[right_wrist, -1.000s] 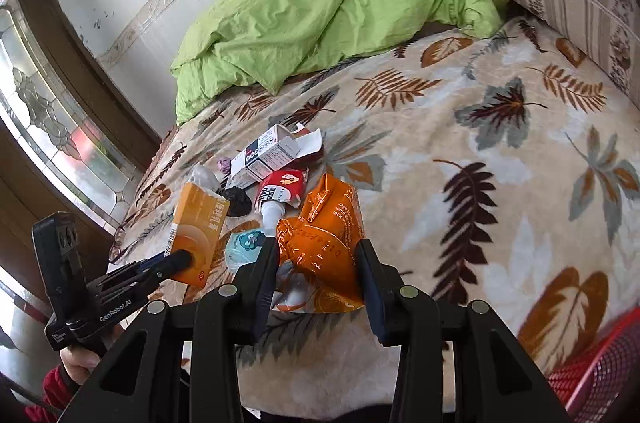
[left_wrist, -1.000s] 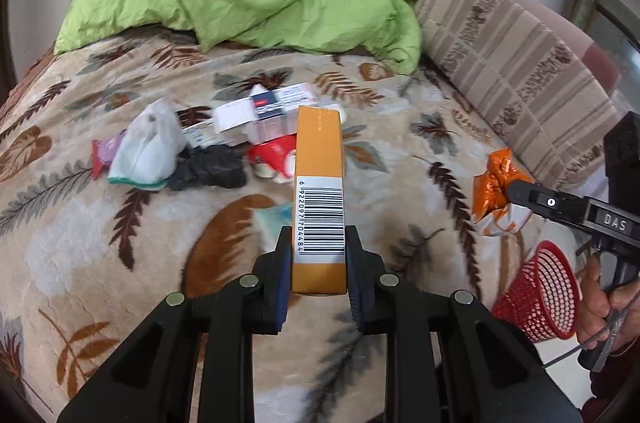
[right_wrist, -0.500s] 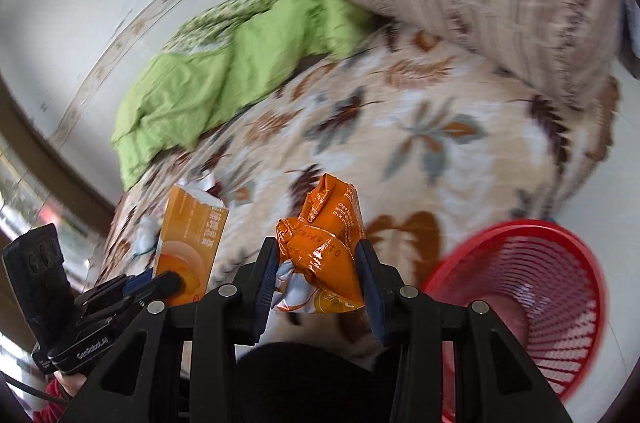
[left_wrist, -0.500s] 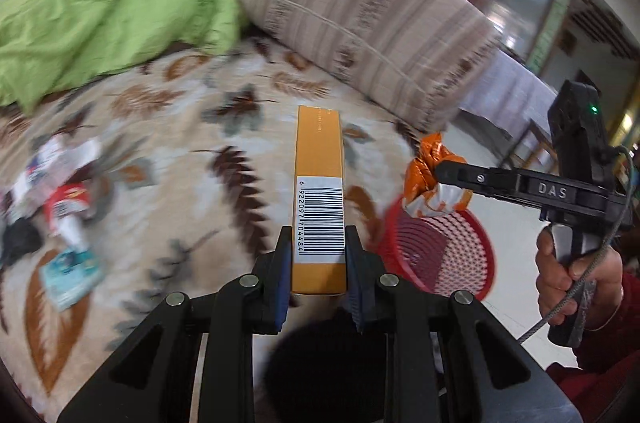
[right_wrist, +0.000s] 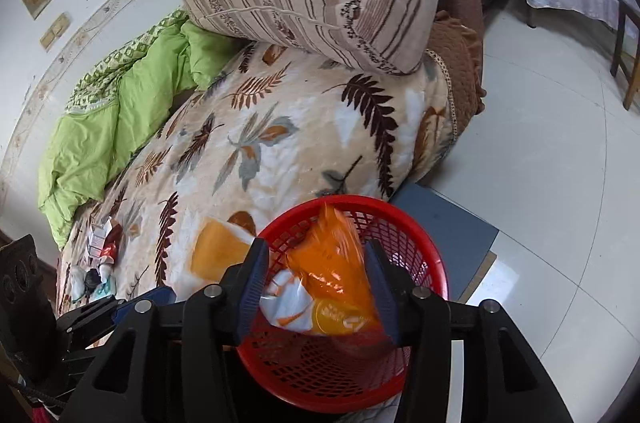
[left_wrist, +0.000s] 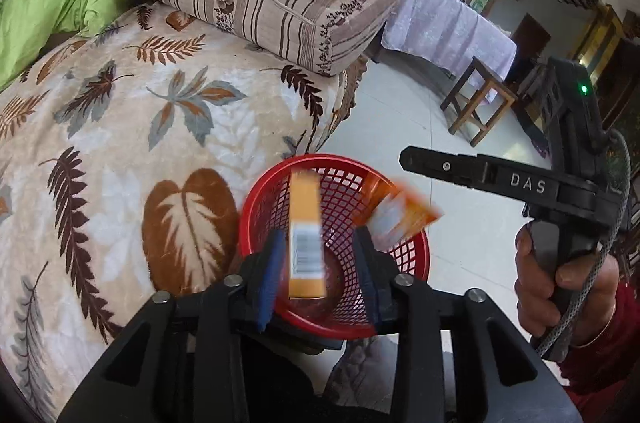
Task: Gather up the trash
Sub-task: 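Carry both items to the red wastebasket and open both tools to drop them, then grasp the blue-green snack pouch with the left tool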
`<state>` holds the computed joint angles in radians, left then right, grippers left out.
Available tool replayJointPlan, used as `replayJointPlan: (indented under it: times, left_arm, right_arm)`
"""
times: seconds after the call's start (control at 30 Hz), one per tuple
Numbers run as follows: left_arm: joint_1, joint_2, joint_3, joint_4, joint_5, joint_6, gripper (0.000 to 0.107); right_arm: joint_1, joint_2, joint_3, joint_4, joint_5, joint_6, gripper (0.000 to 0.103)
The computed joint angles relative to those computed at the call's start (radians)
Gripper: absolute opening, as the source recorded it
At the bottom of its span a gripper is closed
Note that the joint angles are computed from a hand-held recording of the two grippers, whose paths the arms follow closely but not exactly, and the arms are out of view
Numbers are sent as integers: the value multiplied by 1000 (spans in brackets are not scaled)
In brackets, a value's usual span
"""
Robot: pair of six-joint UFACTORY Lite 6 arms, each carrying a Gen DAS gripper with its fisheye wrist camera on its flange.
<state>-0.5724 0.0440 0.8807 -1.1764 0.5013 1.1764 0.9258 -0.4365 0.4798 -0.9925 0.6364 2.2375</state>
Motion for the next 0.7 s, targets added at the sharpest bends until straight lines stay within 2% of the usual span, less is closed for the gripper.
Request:
replayJointPlan:
  times: [0.13,0.3,0.5,0.6,0.7]
  left_arm:
    - [37,-57,-33,3,-1,-6,42]
    - [182,-207,-146,43,-6,-11,52]
    - [548,-346,-249,86,86,76,55]
    - [755,-346,-262,82,160,168,60]
    - [954,-291,-243,82,198,263,60]
  right_arm:
    - [11,1,15,-8,22,1,53]
    - [0,154,131,-126,-77,38,53]
    - [10,491,423,-240,-213,28,53]
    - [15,691,638,-202,-284,-92,55]
    - [31,869,855,-60,-298,-302,56]
